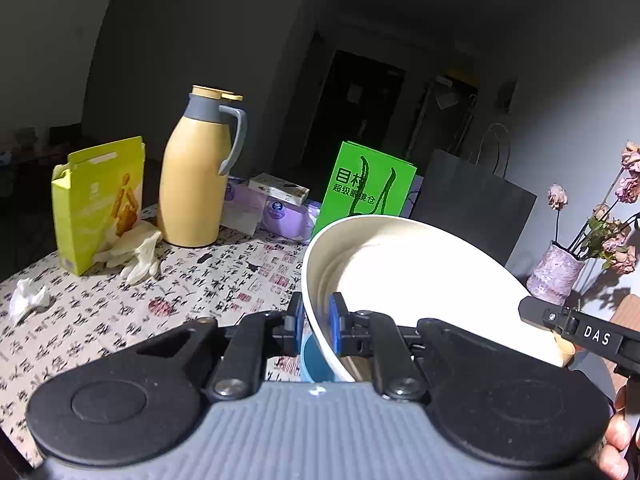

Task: Organize plates and bowls
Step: 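Carry both held cream plates back toward the blue bowl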

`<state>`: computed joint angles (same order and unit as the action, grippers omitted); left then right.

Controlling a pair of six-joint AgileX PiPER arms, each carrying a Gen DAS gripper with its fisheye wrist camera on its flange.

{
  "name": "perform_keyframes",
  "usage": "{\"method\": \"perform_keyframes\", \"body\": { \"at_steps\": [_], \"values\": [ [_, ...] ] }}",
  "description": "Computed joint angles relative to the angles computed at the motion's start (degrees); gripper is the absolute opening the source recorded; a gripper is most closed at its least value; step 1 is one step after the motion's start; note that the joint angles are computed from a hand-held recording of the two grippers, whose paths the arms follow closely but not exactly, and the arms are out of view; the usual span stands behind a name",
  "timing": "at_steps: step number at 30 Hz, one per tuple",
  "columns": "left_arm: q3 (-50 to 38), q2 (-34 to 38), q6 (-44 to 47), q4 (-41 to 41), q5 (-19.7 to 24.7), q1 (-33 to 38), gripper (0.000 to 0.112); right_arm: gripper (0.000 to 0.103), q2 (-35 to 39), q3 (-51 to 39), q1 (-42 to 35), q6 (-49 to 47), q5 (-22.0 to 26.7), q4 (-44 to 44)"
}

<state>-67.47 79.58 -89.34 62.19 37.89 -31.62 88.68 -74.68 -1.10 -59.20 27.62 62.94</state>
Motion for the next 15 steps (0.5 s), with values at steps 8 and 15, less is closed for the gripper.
{"method": "perform_keyframes", "body": {
  "at_steps": [8, 15],
  "values": [
    [4.44, -5.00, -5.93, 4.34, 9.06, -8.34, 0.013, 0.006, -7.43, 7.49, -0.98, -3.38, 1.02, 2.25],
    [7.07, -7.27, -9.11, 6.01, 13.60, -14.16, 0.013, 0.006, -12.38, 13.04, -3.98, -6.58, 3.30, 5.21]
  ]
}}
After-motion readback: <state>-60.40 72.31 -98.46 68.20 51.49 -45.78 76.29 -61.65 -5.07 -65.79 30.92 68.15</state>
